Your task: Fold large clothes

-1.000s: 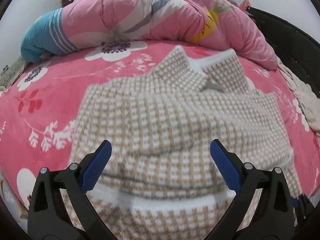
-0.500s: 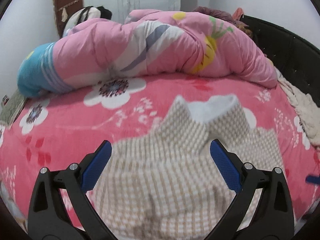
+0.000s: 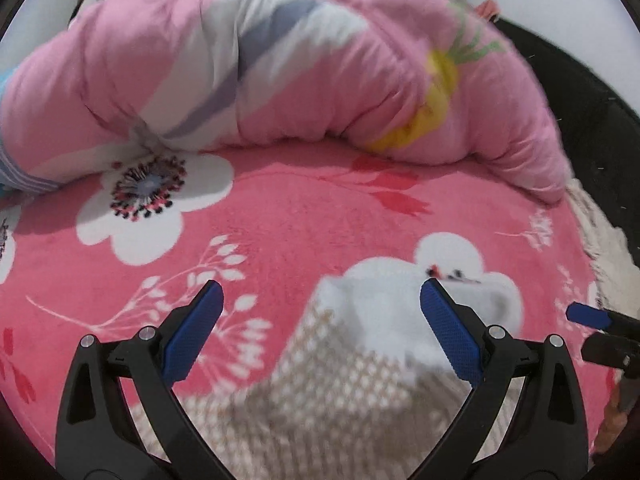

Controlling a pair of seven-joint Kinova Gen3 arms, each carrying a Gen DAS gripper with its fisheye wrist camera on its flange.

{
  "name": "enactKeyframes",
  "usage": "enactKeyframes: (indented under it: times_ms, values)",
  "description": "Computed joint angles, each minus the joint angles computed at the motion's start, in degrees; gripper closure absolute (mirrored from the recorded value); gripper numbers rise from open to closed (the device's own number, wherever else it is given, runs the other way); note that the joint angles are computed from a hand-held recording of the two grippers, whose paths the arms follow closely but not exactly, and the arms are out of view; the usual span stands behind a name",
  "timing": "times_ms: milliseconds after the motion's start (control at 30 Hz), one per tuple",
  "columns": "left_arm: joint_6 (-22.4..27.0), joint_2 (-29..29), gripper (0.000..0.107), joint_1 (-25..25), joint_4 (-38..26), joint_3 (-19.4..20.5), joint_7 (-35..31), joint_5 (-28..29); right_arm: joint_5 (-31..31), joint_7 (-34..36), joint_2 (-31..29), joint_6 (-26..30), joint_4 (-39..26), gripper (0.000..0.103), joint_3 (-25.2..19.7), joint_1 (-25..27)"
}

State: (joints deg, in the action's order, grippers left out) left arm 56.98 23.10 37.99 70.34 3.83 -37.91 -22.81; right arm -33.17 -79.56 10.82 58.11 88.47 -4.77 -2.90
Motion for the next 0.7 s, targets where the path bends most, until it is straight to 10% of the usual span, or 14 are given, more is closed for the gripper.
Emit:
enactKeyframes:
  times_ms: [167, 367, 433, 700]
  values:
    - [4.06, 6.35, 0.040, -4.04, -5.83, 0.93, -4.42, 6.23, 2.42, -4.50, 7.54, 0.30, -5.81, 0.007, -1.25, -2.36]
    - [-0.48, 4.71, 0.071, -4.99, -2.10, 0.55, -6.58, 9.78, 4.07, -6.62, 11.03, 1.83, -8.53, 0.048, -2.59, -2.92]
    - [-1.87, 3.10, 0.087, -4.51, -0.89, 0.88, -7.66, 9.66, 3.51, -4.96, 9.54, 1.66, -7.31, 0.063, -3.36, -2.21]
    - [-2.11, -5.22, 0.095, 0.90, 4.53, 2.62, -9.12, 4.18, 3.90, 1.05, -3.79, -0.47, 3.78, 0.075, -2.49, -3.41]
